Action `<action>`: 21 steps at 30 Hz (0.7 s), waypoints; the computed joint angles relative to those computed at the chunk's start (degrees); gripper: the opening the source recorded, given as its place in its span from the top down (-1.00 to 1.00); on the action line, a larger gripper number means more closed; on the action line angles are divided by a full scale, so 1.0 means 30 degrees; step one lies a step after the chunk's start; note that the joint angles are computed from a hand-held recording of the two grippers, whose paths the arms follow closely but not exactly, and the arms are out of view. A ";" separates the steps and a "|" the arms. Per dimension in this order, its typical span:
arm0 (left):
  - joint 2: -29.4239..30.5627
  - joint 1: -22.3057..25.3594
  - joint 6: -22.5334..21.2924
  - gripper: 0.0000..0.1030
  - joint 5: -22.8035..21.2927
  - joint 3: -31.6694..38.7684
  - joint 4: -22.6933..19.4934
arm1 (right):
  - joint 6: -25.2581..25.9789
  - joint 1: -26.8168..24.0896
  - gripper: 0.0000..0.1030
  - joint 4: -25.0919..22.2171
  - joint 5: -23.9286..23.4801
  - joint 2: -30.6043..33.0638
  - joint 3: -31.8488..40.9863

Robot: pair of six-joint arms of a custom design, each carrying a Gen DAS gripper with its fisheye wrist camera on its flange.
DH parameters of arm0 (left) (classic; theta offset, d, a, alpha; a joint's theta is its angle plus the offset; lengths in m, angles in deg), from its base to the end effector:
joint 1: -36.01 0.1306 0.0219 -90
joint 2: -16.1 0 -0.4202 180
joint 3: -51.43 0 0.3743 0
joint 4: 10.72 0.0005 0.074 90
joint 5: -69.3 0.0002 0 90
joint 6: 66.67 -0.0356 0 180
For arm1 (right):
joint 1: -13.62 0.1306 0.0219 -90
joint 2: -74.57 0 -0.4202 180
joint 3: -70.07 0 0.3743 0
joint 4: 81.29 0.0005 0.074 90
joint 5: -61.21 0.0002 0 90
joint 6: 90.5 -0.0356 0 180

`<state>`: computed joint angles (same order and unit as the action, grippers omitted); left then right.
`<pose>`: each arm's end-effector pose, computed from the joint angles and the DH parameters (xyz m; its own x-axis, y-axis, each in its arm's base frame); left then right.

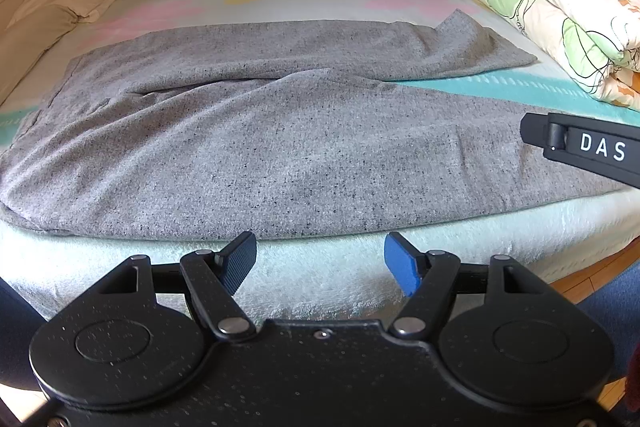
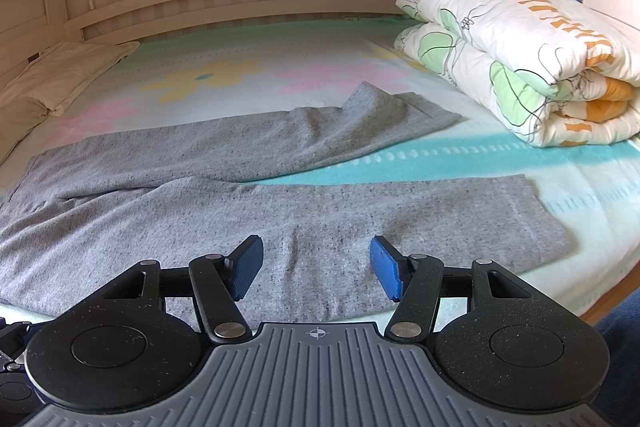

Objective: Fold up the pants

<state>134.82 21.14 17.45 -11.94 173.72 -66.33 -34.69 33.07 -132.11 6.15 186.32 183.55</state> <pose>0.6406 -0.1762 0.4362 -0.7228 0.2967 -0.6242 0.4204 0.9056 -0.0564 0.5908 0.1865 0.4541 -0.5441 0.2964 -0.7849 0.4672 0.8841 0.0100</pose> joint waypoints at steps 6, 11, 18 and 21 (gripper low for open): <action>0.0102 0.0054 0.0017 -0.39 0.0012 0.0135 -0.0188 | -0.0356 0.0080 -0.12 -0.0113 -0.0388 0.0215 0.0341; 0.0105 0.0194 0.0170 -0.39 -0.0213 0.0160 -0.0115 | -0.0240 0.0035 -0.12 -0.0193 -0.0560 0.0286 0.0588; 0.0276 0.0344 -0.0034 -0.39 -0.0318 0.0648 -0.0499 | -0.0378 -0.0063 -0.11 -0.0700 -0.0981 0.0260 0.0748; 0.0838 0.0396 -0.0282 -0.39 -0.0490 0.2022 -0.1341 | -0.0418 -0.0085 -0.11 -0.1148 -0.0995 0.0411 0.1084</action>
